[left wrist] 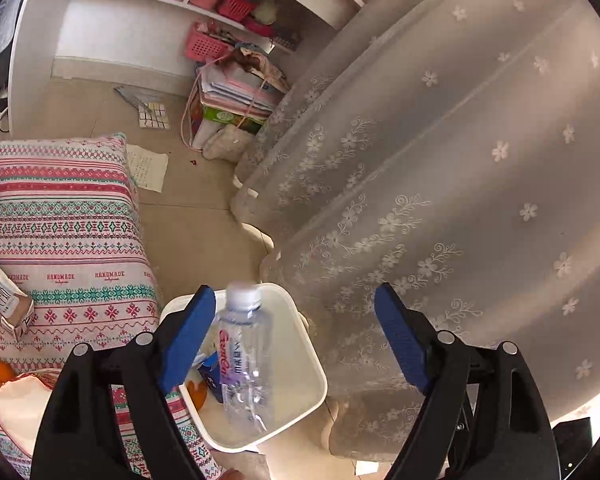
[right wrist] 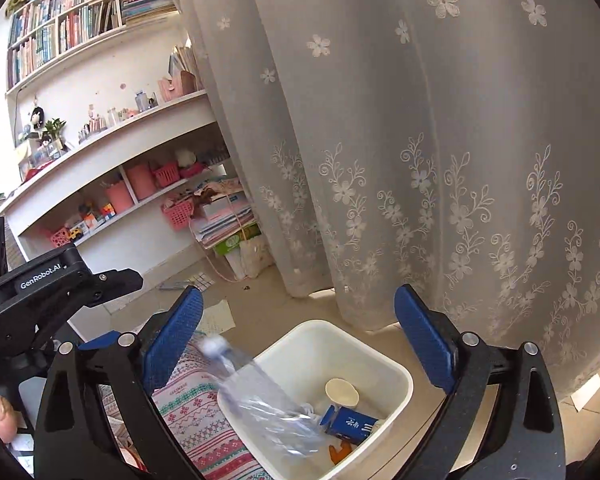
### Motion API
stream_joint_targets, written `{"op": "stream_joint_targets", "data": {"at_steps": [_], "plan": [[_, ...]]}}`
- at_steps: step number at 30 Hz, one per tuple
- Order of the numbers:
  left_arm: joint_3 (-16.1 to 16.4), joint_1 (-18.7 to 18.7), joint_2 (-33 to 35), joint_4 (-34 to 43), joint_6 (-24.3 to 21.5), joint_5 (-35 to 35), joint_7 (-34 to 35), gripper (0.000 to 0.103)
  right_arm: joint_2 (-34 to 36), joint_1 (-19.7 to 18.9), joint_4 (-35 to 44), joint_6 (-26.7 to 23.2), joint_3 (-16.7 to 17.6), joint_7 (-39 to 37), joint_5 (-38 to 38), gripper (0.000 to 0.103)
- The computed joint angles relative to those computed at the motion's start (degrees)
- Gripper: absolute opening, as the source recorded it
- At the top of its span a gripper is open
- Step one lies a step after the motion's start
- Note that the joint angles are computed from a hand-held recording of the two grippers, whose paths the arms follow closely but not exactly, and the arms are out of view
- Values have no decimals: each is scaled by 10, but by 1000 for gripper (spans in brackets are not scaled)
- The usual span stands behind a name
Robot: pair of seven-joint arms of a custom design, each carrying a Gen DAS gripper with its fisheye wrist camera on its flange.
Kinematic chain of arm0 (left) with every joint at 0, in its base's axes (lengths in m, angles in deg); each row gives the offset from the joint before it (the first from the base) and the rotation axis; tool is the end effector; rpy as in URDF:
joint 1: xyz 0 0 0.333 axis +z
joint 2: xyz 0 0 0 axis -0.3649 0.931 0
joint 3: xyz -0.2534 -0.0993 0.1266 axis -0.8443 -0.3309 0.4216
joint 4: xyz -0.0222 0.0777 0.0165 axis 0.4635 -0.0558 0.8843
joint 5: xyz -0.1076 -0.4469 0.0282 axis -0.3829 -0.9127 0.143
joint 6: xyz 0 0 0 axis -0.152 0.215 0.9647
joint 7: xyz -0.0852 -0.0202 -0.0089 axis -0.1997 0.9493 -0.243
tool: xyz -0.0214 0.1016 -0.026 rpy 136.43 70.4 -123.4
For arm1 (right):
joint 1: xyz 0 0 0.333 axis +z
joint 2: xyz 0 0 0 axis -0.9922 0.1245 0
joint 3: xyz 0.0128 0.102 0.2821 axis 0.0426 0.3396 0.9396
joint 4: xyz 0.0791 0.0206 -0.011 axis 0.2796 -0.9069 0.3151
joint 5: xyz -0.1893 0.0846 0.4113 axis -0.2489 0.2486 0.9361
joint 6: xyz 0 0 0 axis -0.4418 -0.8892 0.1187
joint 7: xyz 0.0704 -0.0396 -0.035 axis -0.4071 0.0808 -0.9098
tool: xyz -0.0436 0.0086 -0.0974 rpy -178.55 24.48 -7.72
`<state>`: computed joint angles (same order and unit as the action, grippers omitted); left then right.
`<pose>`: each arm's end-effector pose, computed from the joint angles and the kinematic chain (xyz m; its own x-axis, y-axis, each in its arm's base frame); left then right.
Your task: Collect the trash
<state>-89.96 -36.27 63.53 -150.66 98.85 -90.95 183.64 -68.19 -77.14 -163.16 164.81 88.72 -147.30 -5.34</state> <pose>0.5839 -0.3222 0.5777 -0.5118 -0.6232 0.5914 -0.8234 0.1595 -0.5446 0.3887 0.1769 0.5573 -0.7269 -0.6277 -0.2786 -0.1060 0.5034 -0.8575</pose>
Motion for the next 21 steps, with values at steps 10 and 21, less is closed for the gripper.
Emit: {"op": "stream_joint_targets", "data": {"at_steps": [10,21], "plan": [[-6,55,-192,-225,248,285,-132,88,125,20,97,72,17,-39,-41,96],[36,156,-334,-373,316,458,-290,93,296,102,241,77,16,-114,-100,96]]}}
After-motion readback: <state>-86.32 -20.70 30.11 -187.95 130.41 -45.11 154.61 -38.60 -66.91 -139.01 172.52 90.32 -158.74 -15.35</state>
